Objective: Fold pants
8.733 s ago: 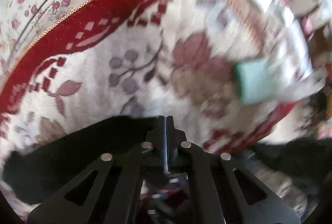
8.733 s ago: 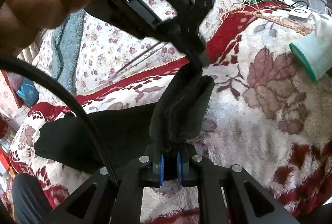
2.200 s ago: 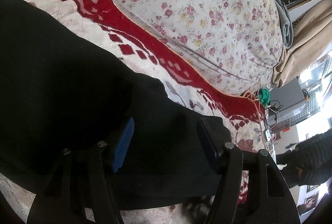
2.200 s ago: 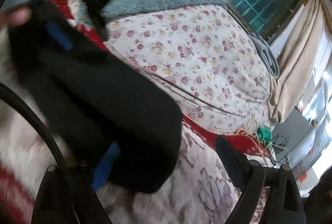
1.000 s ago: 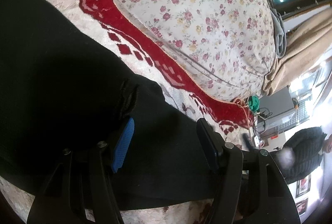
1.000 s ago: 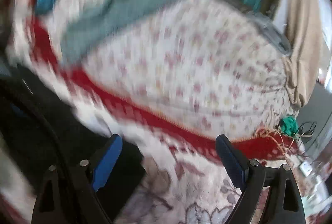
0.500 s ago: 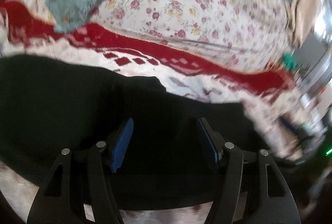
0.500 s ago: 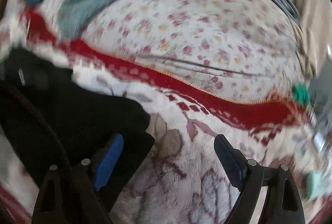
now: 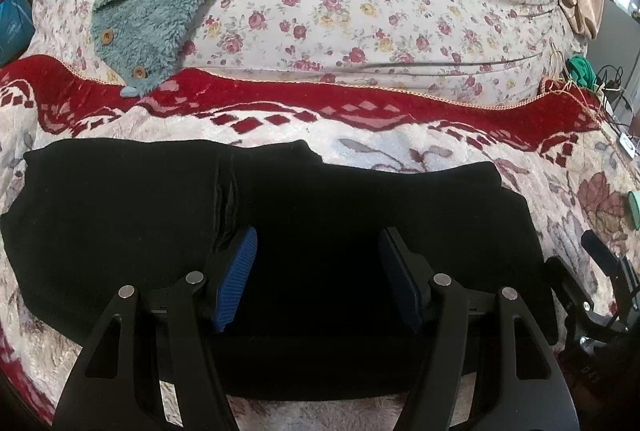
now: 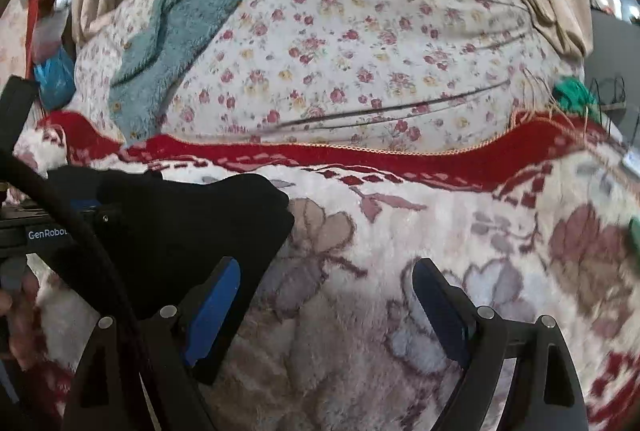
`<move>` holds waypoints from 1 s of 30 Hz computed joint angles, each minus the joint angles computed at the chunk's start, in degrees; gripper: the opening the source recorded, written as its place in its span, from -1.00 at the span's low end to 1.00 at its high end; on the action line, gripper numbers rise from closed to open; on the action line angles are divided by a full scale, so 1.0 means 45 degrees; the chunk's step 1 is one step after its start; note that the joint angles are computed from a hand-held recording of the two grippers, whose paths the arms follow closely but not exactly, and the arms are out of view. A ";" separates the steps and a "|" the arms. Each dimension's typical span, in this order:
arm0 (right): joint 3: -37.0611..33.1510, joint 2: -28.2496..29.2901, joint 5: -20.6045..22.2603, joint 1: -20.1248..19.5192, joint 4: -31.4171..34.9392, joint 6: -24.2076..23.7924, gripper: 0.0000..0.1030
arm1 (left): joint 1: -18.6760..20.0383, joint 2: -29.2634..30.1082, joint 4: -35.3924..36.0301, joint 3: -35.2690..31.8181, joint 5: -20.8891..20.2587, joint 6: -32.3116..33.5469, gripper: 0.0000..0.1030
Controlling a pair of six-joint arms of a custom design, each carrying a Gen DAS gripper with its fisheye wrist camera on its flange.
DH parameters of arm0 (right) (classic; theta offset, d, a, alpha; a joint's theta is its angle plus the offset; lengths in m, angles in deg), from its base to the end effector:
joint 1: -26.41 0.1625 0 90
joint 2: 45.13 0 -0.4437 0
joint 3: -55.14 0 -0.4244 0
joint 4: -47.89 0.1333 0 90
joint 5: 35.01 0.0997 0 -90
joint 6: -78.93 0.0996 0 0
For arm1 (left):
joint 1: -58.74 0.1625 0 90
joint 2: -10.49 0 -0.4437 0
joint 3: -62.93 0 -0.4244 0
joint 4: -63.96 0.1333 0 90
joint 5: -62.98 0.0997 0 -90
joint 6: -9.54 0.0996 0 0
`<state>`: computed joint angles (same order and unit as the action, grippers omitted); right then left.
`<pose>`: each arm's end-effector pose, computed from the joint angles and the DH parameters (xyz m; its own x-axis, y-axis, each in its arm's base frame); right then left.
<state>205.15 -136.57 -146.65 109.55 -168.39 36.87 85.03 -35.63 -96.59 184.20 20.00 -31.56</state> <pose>0.0560 -0.3428 0.3011 -0.6853 0.0817 0.7237 -0.5573 0.5809 -0.5933 -0.3662 -0.4108 -0.0036 -0.7754 0.1900 -0.6022 0.5095 0.7516 -0.4189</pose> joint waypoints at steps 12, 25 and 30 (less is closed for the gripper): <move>-0.0219 -0.0132 -0.0332 -0.0466 0.1234 0.0857 0.69 | 0.0086 -0.0040 -0.0143 0.0005 -0.0285 -0.0016 0.34; -0.0348 -0.0266 -0.0363 -0.0651 0.1947 0.1188 0.69 | 0.0726 -0.5474 -0.2462 0.2003 -0.1855 0.0931 0.36; -0.0339 -0.0286 -0.0317 -0.0685 0.1970 0.1207 0.69 | 0.2828 -0.9611 -0.0564 0.3720 -0.2674 -0.2609 0.36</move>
<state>203.62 -137.85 -148.08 106.47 -159.53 42.30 97.75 -78.88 -99.13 200.94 7.97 -43.30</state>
